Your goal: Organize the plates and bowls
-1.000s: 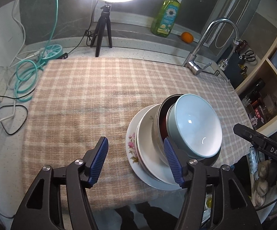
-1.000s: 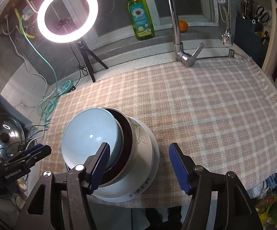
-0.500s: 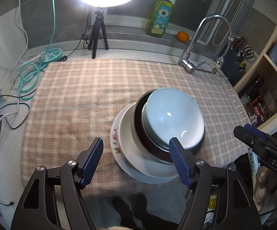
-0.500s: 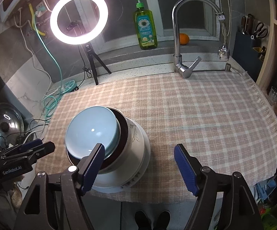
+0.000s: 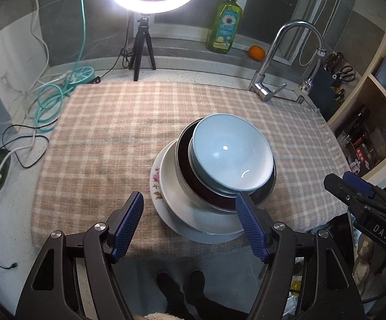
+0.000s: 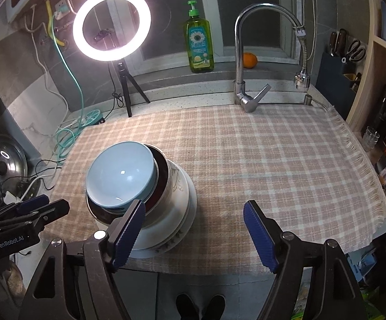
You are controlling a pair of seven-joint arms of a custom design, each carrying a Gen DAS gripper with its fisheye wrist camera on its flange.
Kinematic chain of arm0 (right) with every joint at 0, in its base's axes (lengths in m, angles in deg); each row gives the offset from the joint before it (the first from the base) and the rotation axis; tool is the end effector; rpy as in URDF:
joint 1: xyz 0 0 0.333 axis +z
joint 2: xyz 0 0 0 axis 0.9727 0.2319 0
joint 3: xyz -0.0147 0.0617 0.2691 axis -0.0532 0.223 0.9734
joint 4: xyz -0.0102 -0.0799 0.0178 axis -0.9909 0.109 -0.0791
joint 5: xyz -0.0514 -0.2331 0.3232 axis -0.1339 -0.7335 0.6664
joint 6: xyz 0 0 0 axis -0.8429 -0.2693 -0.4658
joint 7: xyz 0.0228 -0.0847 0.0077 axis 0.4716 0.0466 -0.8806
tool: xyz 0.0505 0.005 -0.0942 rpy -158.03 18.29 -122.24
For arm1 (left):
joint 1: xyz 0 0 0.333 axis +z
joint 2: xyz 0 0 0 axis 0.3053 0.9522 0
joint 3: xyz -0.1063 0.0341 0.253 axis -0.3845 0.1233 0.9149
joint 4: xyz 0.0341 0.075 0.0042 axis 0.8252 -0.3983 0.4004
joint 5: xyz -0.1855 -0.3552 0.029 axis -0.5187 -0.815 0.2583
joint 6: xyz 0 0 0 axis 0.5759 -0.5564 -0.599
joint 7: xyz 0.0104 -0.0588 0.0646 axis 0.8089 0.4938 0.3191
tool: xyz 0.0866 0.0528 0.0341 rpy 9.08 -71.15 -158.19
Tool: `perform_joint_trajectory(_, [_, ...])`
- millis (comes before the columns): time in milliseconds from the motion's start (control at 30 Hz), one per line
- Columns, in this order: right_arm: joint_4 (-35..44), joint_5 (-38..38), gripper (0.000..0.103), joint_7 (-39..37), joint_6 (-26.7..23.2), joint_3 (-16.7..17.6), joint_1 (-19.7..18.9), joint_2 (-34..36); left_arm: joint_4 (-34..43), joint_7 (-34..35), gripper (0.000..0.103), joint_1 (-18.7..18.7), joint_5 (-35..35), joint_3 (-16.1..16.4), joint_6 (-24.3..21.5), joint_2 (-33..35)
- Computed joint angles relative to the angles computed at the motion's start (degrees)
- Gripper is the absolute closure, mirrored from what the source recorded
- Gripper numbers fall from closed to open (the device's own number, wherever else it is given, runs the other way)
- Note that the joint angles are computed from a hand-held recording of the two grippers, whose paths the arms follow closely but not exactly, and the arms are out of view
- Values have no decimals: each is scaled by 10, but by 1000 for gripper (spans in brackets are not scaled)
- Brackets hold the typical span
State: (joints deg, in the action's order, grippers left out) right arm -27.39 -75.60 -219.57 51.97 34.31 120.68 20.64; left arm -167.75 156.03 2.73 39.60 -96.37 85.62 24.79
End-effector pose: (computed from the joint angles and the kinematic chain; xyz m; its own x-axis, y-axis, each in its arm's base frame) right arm 0.3832 0.4827 0.5661 -0.5726 -0.8021 -0.1695 -0.5590 0.5333 -0.6349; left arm 0.5365 -0.3064 0.5861 -0.7097 -0.6808 0.1812 -0.6417 0.5185 -0.5651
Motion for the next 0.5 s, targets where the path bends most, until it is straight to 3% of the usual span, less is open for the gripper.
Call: perform_joint_trajectory(500, [-5, -1, 30, 0, -6, 2, 2, -5, -3, 0, 31, -4, -4, -2, -4, -3])
